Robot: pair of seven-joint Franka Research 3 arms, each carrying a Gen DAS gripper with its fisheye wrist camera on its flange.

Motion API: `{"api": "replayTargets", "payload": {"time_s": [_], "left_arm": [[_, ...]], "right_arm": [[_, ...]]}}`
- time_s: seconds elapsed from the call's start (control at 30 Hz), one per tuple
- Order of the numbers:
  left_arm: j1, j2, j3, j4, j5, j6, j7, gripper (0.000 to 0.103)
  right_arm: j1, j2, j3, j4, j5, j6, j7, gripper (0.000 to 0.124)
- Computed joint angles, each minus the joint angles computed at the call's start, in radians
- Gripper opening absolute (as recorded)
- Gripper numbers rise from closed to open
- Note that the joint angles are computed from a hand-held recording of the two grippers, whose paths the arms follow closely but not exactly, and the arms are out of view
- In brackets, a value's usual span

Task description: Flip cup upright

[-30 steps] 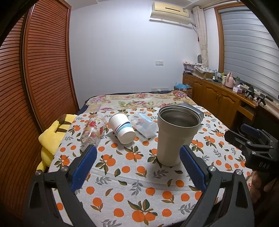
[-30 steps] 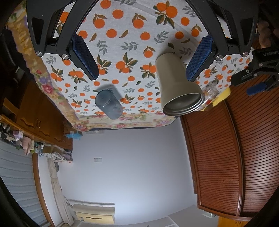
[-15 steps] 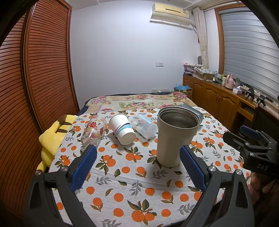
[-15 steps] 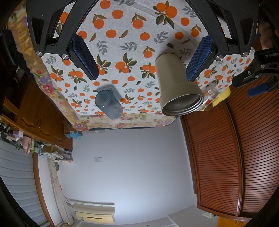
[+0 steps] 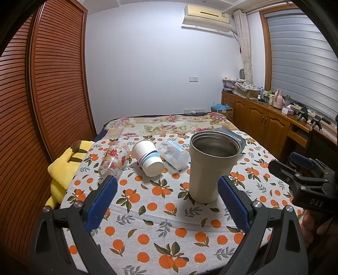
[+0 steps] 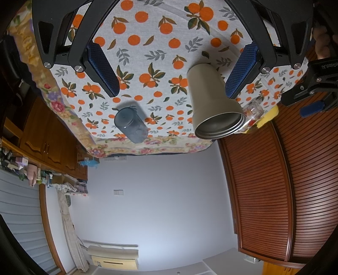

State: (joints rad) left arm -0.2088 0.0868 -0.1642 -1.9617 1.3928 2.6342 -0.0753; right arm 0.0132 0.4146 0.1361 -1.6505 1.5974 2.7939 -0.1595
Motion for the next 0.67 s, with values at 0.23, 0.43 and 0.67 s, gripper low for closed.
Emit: {"api": "replayTargets", "payload": {"time_s": [0.23,0.43,0.67], "left_arm": [[-0.002,-0.004,-0.002,0.003,0.000,-0.009,0.001,0.097],[-0.002,-0.006,-0.003,0.001,0.000,-0.009,0.000,0.097],[-0.003,-0.007,-0.004,0.002,-0.005,-0.014,0.002,0.097]], "right_arm": [[0.001,0.001,0.000,0.002,-0.001,0.002,0.001,0.102],[0.001,0.002,0.000,0.004,-0.001,0.002,0.001,0.102],[0.000,0.002,0.002,0.003,0.001,0.003,-0.002,0.102]]}}
